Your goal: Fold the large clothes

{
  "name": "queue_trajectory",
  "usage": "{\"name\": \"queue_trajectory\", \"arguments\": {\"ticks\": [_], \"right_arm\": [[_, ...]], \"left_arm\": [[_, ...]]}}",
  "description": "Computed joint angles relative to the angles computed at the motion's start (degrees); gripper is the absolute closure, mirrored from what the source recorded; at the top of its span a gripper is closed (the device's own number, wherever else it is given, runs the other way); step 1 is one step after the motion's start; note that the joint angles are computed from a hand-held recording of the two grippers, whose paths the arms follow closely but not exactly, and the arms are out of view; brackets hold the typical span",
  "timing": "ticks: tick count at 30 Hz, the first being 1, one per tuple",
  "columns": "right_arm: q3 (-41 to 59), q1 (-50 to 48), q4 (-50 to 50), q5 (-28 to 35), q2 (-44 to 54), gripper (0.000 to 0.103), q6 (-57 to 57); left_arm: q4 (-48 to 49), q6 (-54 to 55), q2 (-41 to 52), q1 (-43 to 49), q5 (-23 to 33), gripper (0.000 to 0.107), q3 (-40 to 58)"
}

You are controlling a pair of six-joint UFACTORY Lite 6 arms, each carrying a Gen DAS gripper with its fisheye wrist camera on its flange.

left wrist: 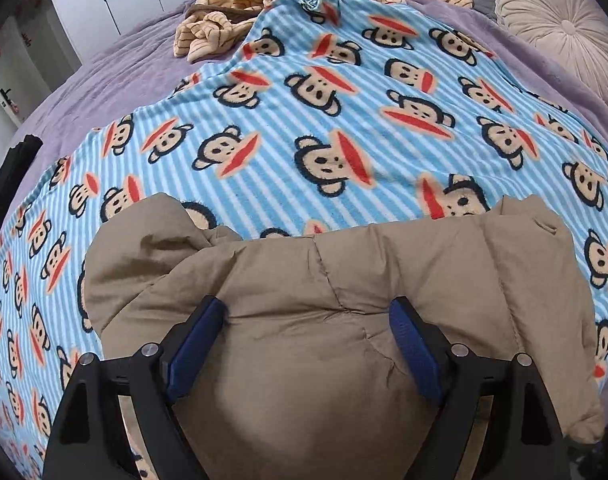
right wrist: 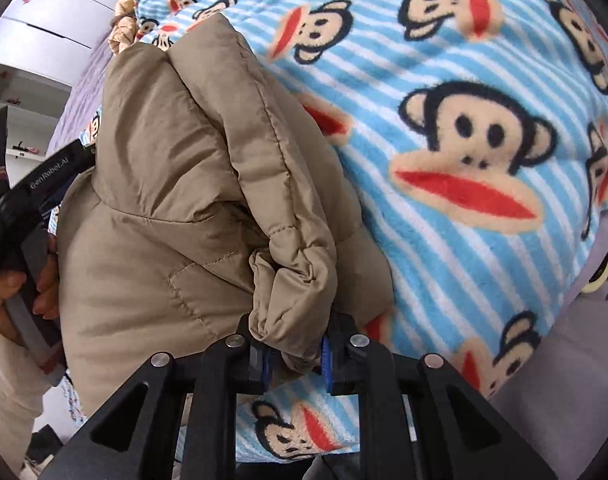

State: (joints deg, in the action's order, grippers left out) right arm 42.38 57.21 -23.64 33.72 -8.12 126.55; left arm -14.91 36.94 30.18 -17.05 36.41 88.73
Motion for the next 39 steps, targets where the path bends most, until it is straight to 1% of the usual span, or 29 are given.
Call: {"name": "queue_trajectory", "arguments": {"ticks": [1,3,4,6,7,8,9,11,12,14,17,20,22,24,28,32,35,39], "right_arm": [[1.0,0.4,0.9,3.1,-1.6,0.084,-1.8],[4.2,2.8,-1.2,11.9,-4.1,0.084,-1.6],[6.5,5.1,-3.1,17.6,-5.1,0.079,-0.5],[11.2,8.0,-5.5,27.4,-6.0,0.078,-0.7],[13.4,8.2,-6.8,30.5,-6.3,0.078,-2.0],[14.7,7.2,-7.4,31.2,-6.5,0.078,-4.3],[15.7,5.2,-7.3,29.9,-6.2,0.078,-7.6],[16.8,-0.7,-4.5,24.0,-4.0,0.078,-17.8],[17.6,-3.1,-1.7,21.7,-1.8,0.078,-23.5],[18.1,-5.3,2.5,18.8,2.0,0.078,-30.7],[14.6,-7.3,9.1,13.2,3.5,0.078,-36.2],[9.9,-6.9,13.2,8.8,1.2,0.078,-37.3],[8.7,-7.7,15.9,7.3,0.8,0.078,-40.8],[8.6,-8.8,19.2,6.3,1.5,0.078,-45.8],[8.2,-13.7,28.3,3.6,4.6,0.077,-59.6],[9.3,-15.7,33.2,4.1,6.9,0.076,-67.4],[10.4,-18.6,37.1,4.6,8.4,0.076,-73.8],[12.2,-21.8,39.9,4.5,10.8,0.075,-77.3]], "left_arm": [[-0.1,0.3,0.1,0.1,-0.1,0.021,0.0],[0.1,0.3,0.1,0.2,-0.2,0.021,-0.2],[0.5,0.0,-0.1,0.0,-0.4,0.021,-0.3],[1.7,-1.0,-0.2,-0.4,-0.7,0.021,-0.6],[2.4,-1.6,-0.1,-0.6,-0.6,0.021,-0.4],[3.2,-2.4,0.0,-0.7,-0.2,0.021,0.0],[4.7,-3.9,-0.2,-0.8,0.5,0.021,0.7],[6.7,-6.3,-1.1,-0.3,3.0,0.021,2.0],[6.1,-5.8,-2.0,0.7,4.8,0.021,2.6],[3.8,-3.2,-4.4,3.9,8.3,0.021,2.7],[-0.6,1.4,-8.5,10.7,16.1,0.021,1.3],[-1.3,4.9,-14.6,16.6,20.7,0.021,-5.9],[-0.9,6.3,-19.1,19.5,21.7,0.021,-12.5],[-0.1,5.3,-22.8,21.5,21.6,0.019,-18.3],[1.7,0.3,-26.8,22.0,20.6,0.019,-24.0],[3.5,-2.5,-28.9,20.9,20.0,0.019,-25.1],[3.7,-3.0,-29.2,21.1,20.8,0.019,-24.5],[3.7,-1.2,-29.7,21.3,21.4,0.019,-23.9]]}}
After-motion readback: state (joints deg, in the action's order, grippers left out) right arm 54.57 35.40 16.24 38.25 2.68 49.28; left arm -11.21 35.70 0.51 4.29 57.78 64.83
